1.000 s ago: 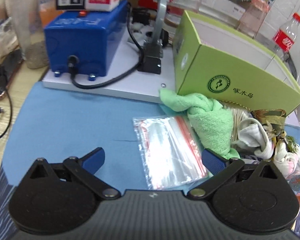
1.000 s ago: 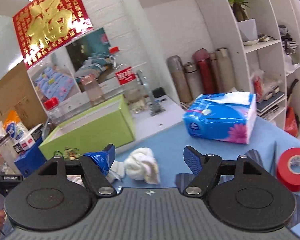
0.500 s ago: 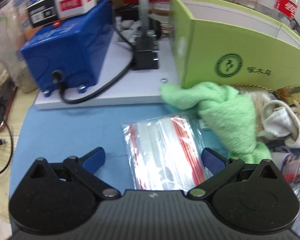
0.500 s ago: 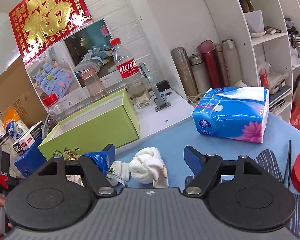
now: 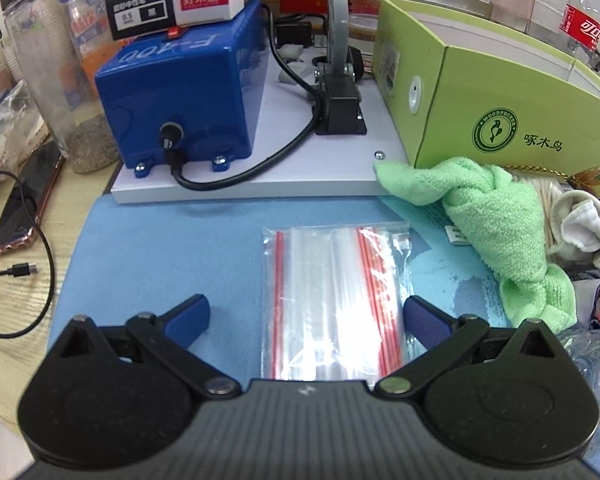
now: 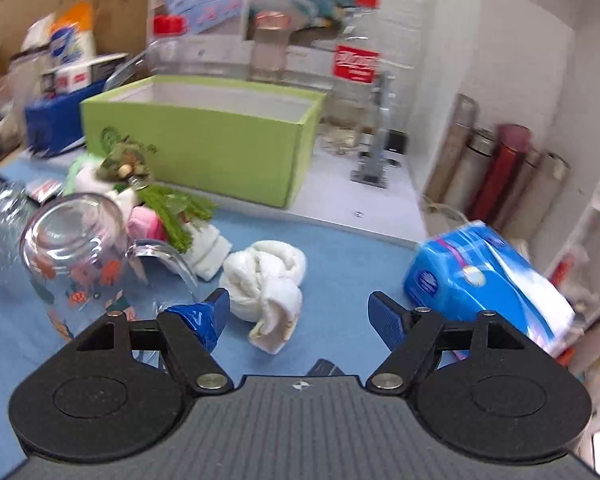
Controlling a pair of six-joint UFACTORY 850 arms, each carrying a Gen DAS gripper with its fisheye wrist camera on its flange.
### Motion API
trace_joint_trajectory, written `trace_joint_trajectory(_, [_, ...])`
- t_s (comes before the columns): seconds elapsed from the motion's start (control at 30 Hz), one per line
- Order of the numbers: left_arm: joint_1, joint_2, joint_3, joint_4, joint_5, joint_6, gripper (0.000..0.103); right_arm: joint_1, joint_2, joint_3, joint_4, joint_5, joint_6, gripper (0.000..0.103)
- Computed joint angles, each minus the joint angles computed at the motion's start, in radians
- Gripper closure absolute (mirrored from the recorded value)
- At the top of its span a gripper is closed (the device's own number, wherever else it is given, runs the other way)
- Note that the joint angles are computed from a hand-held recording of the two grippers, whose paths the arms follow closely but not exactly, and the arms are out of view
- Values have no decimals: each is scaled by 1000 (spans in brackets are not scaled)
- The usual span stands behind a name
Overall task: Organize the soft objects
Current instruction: 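Grasp the clear zip bag with the left gripper while the right gripper grasps the white knotted towel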
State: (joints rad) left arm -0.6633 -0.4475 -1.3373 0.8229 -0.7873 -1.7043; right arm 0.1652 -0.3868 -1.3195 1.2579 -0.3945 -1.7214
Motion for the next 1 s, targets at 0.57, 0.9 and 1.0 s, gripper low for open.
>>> trace_joint_trajectory(0.57, [-4, 5, 20, 58, 15, -35, 1, 3, -174, -133, 20, -98, 29, 37])
trace_joint_trajectory(0.9, [-14, 34, 42, 95, 33, -55, 48, 11, -183, -152, -8, -87, 97, 65])
trace_joint_trajectory(1.0, [-9, 65, 69, 74, 56, -87, 60, 7, -163, -130, 10, -86, 123, 68])
